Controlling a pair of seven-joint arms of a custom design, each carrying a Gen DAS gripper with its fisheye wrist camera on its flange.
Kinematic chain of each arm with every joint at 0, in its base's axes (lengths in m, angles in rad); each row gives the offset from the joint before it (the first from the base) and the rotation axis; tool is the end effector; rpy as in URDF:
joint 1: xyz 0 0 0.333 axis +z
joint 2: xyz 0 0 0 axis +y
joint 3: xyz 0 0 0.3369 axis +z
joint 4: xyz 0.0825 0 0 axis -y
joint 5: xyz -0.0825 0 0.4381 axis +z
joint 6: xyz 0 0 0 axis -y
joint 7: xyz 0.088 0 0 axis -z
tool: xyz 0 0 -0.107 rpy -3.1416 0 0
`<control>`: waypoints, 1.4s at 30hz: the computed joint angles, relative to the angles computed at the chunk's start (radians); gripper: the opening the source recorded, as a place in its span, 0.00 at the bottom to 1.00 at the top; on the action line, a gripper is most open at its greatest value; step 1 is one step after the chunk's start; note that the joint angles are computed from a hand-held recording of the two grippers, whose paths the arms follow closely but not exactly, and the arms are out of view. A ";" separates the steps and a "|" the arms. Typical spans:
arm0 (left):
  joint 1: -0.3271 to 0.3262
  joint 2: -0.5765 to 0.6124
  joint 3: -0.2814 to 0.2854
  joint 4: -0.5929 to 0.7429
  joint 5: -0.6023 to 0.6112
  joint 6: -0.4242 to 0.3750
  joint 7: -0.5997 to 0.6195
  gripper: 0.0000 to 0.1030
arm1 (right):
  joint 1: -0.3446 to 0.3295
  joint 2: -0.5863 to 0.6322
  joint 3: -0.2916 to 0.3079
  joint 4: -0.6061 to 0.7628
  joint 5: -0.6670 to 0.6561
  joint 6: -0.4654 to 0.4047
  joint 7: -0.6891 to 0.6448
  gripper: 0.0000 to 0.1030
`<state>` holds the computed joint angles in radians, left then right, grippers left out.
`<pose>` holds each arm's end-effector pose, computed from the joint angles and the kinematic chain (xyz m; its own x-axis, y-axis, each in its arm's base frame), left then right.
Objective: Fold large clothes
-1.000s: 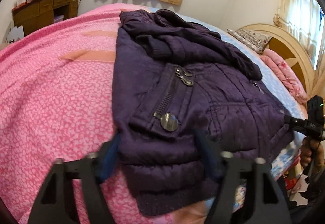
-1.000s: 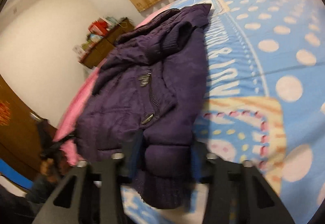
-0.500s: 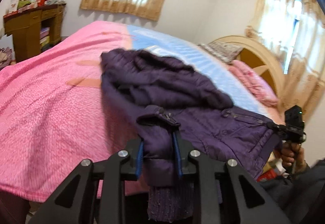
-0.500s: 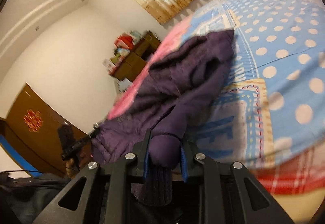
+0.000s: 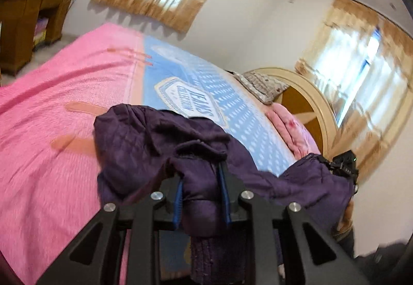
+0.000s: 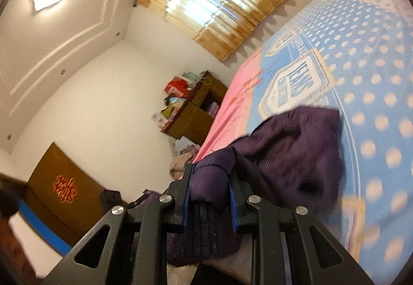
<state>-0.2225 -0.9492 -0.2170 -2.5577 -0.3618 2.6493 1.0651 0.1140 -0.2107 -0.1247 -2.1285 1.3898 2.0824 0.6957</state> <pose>0.3166 -0.1700 0.6746 -0.0198 -0.8219 0.5693 -0.6267 -0.4335 -0.6476 0.5693 0.0391 0.5562 0.4331 -0.4686 -0.7699 -0.8010 0.1917 -0.5672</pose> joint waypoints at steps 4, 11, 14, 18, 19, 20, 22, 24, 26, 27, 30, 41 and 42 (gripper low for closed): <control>0.011 0.205 0.091 0.086 -0.022 0.023 0.078 0.24 | 0.007 0.265 0.061 0.253 -0.039 0.097 0.110 0.23; 0.066 0.475 0.189 0.215 -0.210 -0.119 0.063 0.32 | -0.010 0.584 0.140 0.557 -0.270 0.189 0.395 0.47; 0.097 0.425 0.163 0.178 -0.231 -0.085 0.086 0.55 | -0.064 0.575 0.191 0.546 -0.218 0.193 0.306 0.72; 0.201 0.303 0.078 0.106 -0.094 -0.013 -0.016 1.00 | -0.075 0.512 0.217 0.493 -0.267 0.344 0.302 0.81; 0.225 0.282 0.057 0.097 -0.060 0.003 -0.045 1.00 | -0.066 0.486 0.219 0.471 -0.304 0.391 0.299 0.81; 0.239 0.259 0.038 0.081 -0.026 0.019 -0.060 1.00 | -0.055 0.456 0.224 0.443 -0.340 0.432 0.283 0.81; 0.270 0.252 -0.011 0.087 0.067 -0.002 -0.080 1.00 | -0.036 0.407 0.237 0.400 -0.401 0.458 0.214 0.81; 0.249 0.276 -0.032 0.097 0.135 0.015 -0.041 1.00 | -0.009 0.382 0.243 0.378 -0.483 0.432 0.164 0.81; 0.247 0.292 -0.076 0.108 0.215 0.003 -0.024 1.00 | 0.028 0.375 0.244 0.358 -0.595 0.429 0.143 0.81; 0.248 0.310 -0.108 0.120 0.268 0.010 -0.007 1.00 | 0.051 0.379 0.243 0.350 -0.668 0.440 0.152 0.81; 0.296 0.397 -0.204 0.197 0.447 -0.070 -0.010 0.93 | 0.099 0.405 0.233 0.327 -0.876 0.494 0.228 0.74; 0.285 0.419 -0.184 0.226 0.656 -0.071 -0.176 0.07 | 0.072 0.331 0.305 0.255 -0.646 0.709 0.018 0.27; 0.288 0.412 -0.185 0.227 0.670 -0.070 -0.185 0.07 | 0.078 0.330 0.304 0.260 -0.620 0.725 0.003 0.27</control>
<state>0.0651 -0.5375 -0.4021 -2.3302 0.3087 2.5795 0.8805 0.1917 0.1196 0.1789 -1.8687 0.7700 2.8072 0.6989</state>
